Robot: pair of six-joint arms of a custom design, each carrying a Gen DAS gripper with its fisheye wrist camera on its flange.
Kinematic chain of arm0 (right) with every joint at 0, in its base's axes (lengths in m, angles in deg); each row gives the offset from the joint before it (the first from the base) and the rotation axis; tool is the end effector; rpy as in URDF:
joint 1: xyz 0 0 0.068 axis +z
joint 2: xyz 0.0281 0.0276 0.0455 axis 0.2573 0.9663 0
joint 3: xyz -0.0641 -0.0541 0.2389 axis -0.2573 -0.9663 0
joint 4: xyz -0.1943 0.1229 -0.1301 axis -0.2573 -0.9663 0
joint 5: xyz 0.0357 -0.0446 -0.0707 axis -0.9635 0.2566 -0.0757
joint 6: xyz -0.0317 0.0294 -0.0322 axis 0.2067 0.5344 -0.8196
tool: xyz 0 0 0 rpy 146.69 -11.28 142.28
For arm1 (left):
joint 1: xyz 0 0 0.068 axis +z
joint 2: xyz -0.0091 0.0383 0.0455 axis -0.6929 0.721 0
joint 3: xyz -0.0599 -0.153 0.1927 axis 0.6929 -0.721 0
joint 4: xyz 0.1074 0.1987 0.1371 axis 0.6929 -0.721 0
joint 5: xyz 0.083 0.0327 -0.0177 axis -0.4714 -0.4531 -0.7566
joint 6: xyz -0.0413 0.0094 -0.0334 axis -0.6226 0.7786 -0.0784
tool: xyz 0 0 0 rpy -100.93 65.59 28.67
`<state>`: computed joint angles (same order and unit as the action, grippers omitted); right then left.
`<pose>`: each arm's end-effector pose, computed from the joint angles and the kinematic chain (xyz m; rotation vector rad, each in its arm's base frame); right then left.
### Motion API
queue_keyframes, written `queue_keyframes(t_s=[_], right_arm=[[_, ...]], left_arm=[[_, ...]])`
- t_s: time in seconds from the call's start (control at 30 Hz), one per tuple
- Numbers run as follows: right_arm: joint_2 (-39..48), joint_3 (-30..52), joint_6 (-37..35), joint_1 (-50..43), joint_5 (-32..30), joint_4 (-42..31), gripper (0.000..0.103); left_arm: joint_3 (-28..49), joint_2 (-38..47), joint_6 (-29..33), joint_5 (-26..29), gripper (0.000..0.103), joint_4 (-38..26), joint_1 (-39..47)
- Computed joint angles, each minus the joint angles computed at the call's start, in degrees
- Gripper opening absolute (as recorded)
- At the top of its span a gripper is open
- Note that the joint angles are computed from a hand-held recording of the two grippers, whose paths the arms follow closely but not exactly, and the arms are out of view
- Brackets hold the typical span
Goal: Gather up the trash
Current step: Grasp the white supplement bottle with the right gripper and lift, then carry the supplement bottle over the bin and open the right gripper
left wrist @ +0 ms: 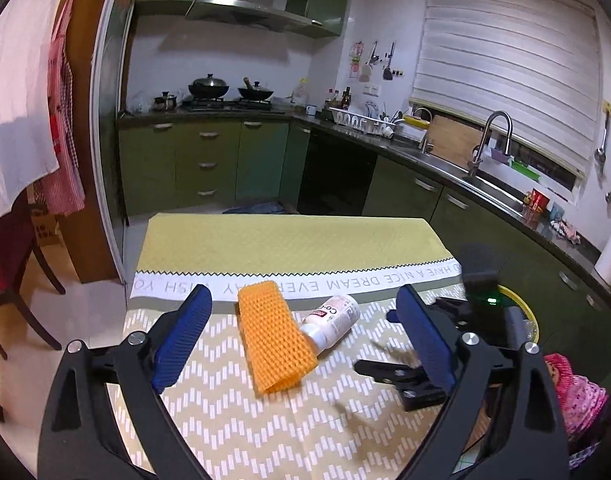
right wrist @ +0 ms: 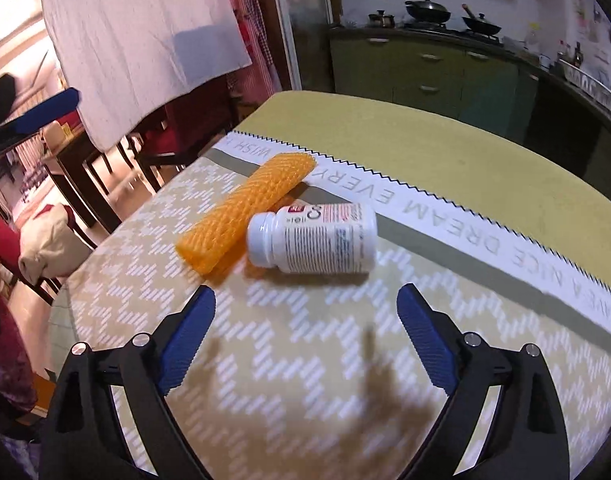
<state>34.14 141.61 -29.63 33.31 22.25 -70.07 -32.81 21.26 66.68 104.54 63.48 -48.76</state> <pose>0.3550 0.1262 0.0869 -0.5298 2.3657 0.3931 0.2774 -0.0368 0.1976 0.3484 2.0768 -0.4254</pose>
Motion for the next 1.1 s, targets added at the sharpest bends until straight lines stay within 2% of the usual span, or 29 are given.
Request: queue_keyframes(t_s=[0.37, 0.57, 0.63, 0.7, 0.9, 1.1], right_arm=[[12.07, 16.41, 0.08, 1.37, 2.07, -8.39, 0.092], [15.55, 21.32, 0.97, 2.14, 3.49, -10.04, 0.092], [16.25, 22.26, 0.88, 2.51, 4.37, -10.25, 0.088], [16.33, 22.33, 1.01, 2.63, 4.92, -9.91, 0.084], [14.47, 20.07, 2.07, 2.03, 4.67, -9.58, 0.084], [4.60, 8.88, 1.72, 0.38, 4.39, -6.28, 0.084]], left_arm=[[0.52, 2.74, 0.00, 2.25, 0.089, 0.88, 0.97], [0.56, 3.71, -0.41, 2.63, 0.089, 1.36, 1.25], [0.68, 4.02, -0.37, 2.73, 0.089, 1.28, 1.26], [0.58, 4.12, -0.41, 2.60, 0.089, 1.36, 1.02], [0.12, 3.46, -0.58, 1.88, 0.089, 1.13, 0.00], [-0.22, 2.11, -0.38, 1.72, 0.089, 0.89, -0.51]])
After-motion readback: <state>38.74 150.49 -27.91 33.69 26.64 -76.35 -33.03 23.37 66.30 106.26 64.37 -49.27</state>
